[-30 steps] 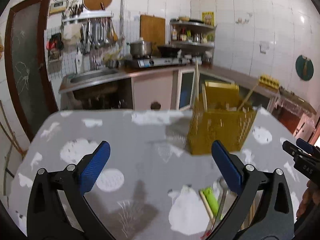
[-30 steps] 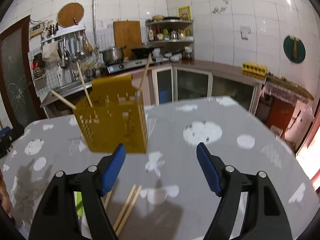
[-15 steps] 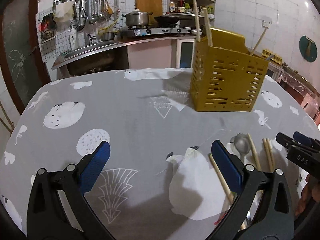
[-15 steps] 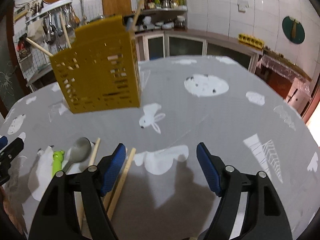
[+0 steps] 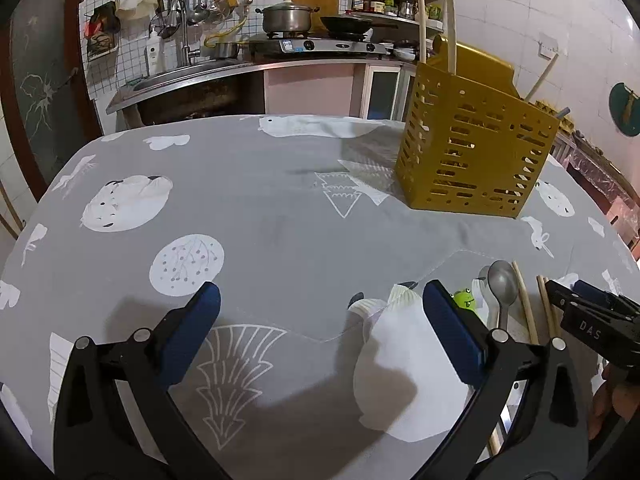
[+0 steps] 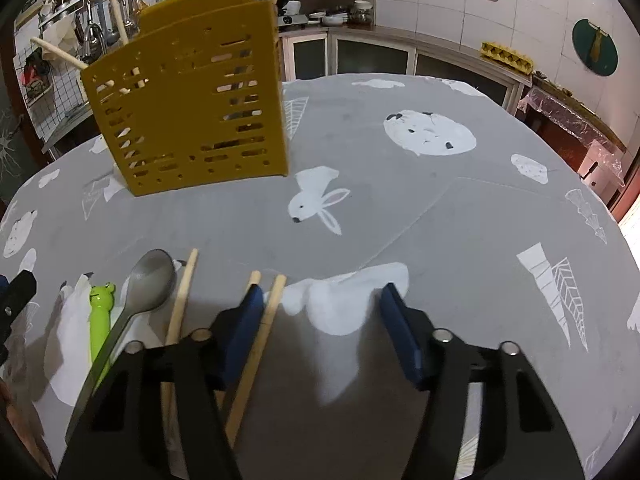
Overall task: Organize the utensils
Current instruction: 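Move both open tools down to the remaining chopsticks and utensils, then close the left tool on a wooden chopstick while the right tool grasps another chopstick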
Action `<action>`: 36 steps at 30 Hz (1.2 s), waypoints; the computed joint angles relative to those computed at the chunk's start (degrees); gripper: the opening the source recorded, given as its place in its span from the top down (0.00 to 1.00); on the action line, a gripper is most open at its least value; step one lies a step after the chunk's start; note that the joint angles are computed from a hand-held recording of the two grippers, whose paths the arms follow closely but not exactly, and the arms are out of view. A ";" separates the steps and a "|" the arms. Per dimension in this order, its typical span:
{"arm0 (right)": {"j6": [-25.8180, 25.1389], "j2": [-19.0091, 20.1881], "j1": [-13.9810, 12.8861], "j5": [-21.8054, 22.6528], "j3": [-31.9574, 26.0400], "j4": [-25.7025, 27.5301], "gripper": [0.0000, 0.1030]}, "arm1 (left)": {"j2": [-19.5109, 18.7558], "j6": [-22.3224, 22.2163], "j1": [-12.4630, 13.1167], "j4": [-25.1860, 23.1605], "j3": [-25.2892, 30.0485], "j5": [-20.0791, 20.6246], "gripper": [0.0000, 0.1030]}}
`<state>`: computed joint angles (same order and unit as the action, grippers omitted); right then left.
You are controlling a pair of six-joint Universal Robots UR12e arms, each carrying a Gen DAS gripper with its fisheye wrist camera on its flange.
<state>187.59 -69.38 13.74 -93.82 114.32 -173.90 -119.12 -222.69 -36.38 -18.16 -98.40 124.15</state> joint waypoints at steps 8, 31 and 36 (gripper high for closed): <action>1.81 0.62 0.65 0.32 -1.63 2.14 0.81 | -0.12 -1.21 0.07 -2.45 0.70 -1.54 0.05; -2.70 -1.75 -4.37 5.93 1.71 0.73 0.94 | -2.13 -3.64 -0.44 -10.43 5.03 -9.29 0.13; -2.91 -1.66 -4.46 6.43 1.75 0.37 0.94 | -2.86 -3.49 -0.69 -12.61 6.39 -8.82 0.14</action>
